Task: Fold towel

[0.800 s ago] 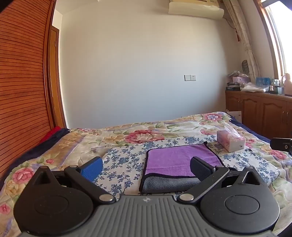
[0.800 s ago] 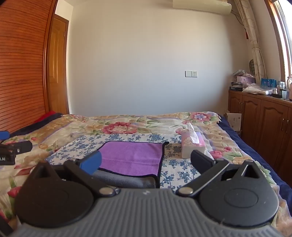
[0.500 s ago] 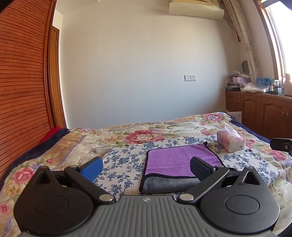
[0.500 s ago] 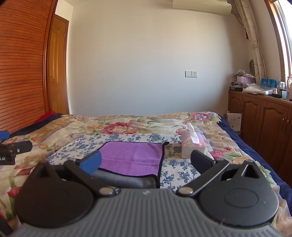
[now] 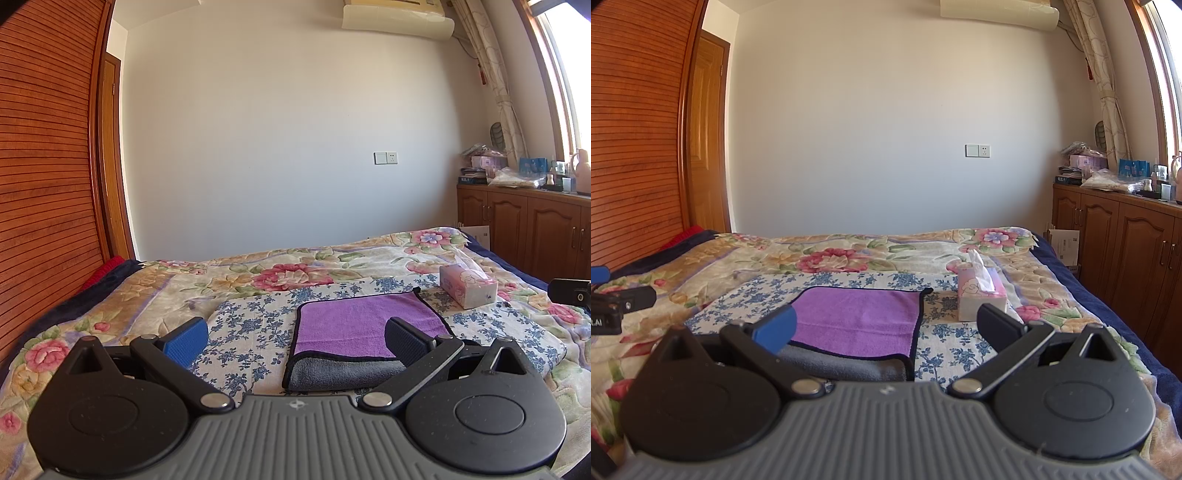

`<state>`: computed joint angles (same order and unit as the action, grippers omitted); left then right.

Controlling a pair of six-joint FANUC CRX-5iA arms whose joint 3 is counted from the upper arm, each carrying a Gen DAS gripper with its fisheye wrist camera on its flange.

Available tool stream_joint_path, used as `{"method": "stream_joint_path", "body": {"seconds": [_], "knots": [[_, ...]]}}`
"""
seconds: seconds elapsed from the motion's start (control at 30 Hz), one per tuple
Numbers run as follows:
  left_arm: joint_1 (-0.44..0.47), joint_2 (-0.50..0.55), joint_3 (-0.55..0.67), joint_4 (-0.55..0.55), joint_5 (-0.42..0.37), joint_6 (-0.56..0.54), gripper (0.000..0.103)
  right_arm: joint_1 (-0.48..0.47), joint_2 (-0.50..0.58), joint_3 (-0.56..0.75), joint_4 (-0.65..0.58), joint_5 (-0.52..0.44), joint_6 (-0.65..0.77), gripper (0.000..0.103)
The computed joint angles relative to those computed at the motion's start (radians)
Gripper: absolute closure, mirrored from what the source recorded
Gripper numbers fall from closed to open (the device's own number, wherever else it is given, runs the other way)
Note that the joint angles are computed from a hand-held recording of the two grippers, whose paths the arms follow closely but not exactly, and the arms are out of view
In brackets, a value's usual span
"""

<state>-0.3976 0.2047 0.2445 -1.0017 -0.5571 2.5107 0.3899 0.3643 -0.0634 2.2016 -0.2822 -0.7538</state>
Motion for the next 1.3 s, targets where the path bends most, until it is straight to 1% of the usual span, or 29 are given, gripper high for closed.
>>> {"method": "stream_joint_path", "body": {"seconds": [1.03, 1.3], "knots": [[0.004, 0.001, -0.003, -0.003, 0.005, -0.001, 0.000, -0.001, 0.000, -0.003, 0.012, -0.001, -0.011, 0.000], [0.004, 0.001, -0.003, -0.003, 0.004, -0.001, 0.000, 0.002, -0.003, -0.003, -0.011, -0.002, 0.013, 0.000]]}}
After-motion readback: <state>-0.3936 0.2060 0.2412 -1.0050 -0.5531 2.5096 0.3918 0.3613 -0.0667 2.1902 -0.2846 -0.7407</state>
